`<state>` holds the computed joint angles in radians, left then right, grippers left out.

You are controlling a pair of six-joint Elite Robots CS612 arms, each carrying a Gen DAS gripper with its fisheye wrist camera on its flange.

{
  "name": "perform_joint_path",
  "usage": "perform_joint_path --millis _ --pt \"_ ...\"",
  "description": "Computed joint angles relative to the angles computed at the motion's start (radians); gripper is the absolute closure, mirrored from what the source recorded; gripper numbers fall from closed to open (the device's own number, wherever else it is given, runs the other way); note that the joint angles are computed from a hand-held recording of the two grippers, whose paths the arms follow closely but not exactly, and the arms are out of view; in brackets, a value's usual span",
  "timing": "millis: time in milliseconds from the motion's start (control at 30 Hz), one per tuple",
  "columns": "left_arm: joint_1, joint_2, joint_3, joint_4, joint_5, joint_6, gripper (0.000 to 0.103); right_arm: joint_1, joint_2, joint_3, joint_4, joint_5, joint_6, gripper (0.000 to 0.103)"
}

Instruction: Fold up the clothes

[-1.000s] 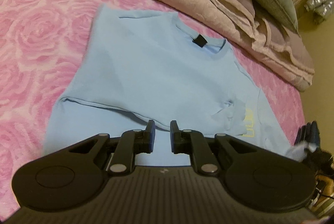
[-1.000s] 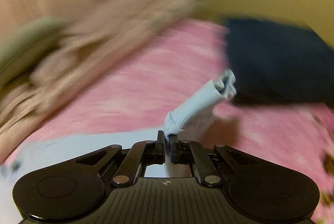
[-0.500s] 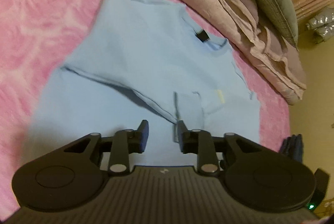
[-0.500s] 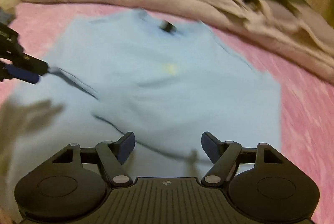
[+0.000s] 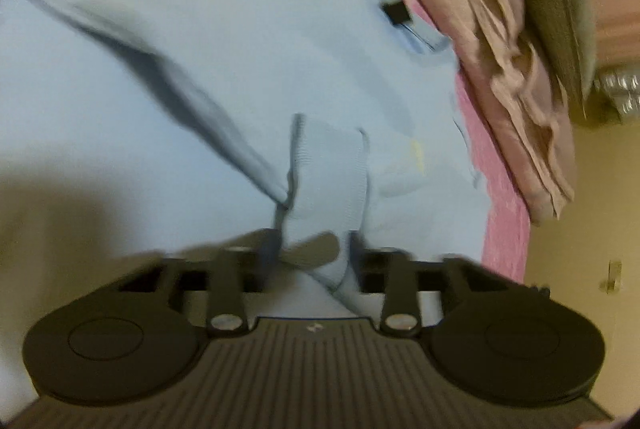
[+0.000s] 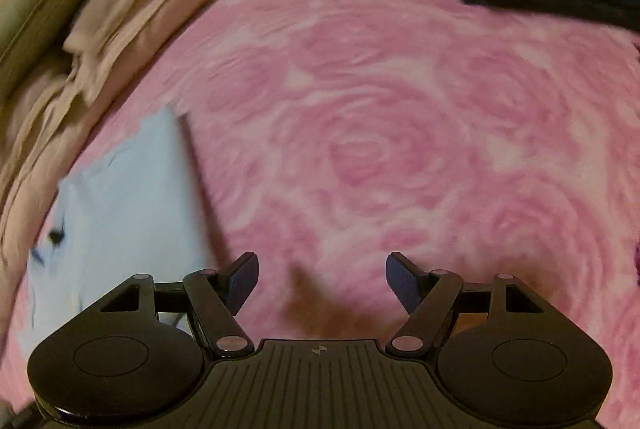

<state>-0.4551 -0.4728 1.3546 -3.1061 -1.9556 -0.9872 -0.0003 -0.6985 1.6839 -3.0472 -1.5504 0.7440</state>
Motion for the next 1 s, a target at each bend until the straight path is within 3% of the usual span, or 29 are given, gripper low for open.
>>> perform_joint_path --millis 67,133,267,400,467,567,600,767,833,900,967,1000 --pt "-0.003 -0.011 -0.001 -0.040 0.007 0.069 0.102 0.004 -0.009 0.009 -0.003 -0.010 -0.036 0.029" --pt "-0.005 -0.035 0.006 -0.097 0.056 0.174 0.102 0.017 -0.015 0.023 -0.026 -0.012 -0.127 0.029" --pt "0.000 -0.090 0.030 -0.165 0.229 0.434 0.102 0.050 0.003 -0.002 -0.053 0.010 -0.331 0.029" --pt "0.012 -0.120 0.055 -0.113 0.377 0.560 0.102 0.082 0.037 -0.059 -0.044 0.012 -0.479 0.029" --pt "0.023 -0.113 0.058 -0.052 0.409 0.524 0.102 0.094 0.049 -0.081 -0.029 -0.001 -0.509 0.029" --pt "0.036 -0.090 0.040 0.062 0.385 0.469 0.102 0.104 0.068 -0.106 -0.017 -0.001 -0.548 0.029" --pt "0.039 -0.083 0.038 0.071 0.376 0.446 0.102 0.108 0.075 -0.116 -0.013 -0.003 -0.571 0.029" --pt "0.053 -0.057 0.034 0.062 0.331 0.297 0.082 0.133 0.118 -0.185 0.018 -0.052 -0.728 0.029" --pt "0.060 -0.047 0.031 0.053 0.306 0.232 0.081 0.140 0.137 -0.215 0.044 -0.080 -0.768 0.029" --pt "0.068 -0.032 0.014 0.052 0.276 0.207 0.081 0.141 0.150 -0.235 0.058 -0.086 -0.770 0.029" --pt "0.073 -0.025 0.008 0.031 0.264 0.219 0.098 0.140 0.152 -0.243 0.065 -0.084 -0.750 0.029" --pt "0.071 -0.025 0.011 0.006 0.282 0.248 0.099 0.140 0.153 -0.245 0.068 -0.084 -0.747 0.029"
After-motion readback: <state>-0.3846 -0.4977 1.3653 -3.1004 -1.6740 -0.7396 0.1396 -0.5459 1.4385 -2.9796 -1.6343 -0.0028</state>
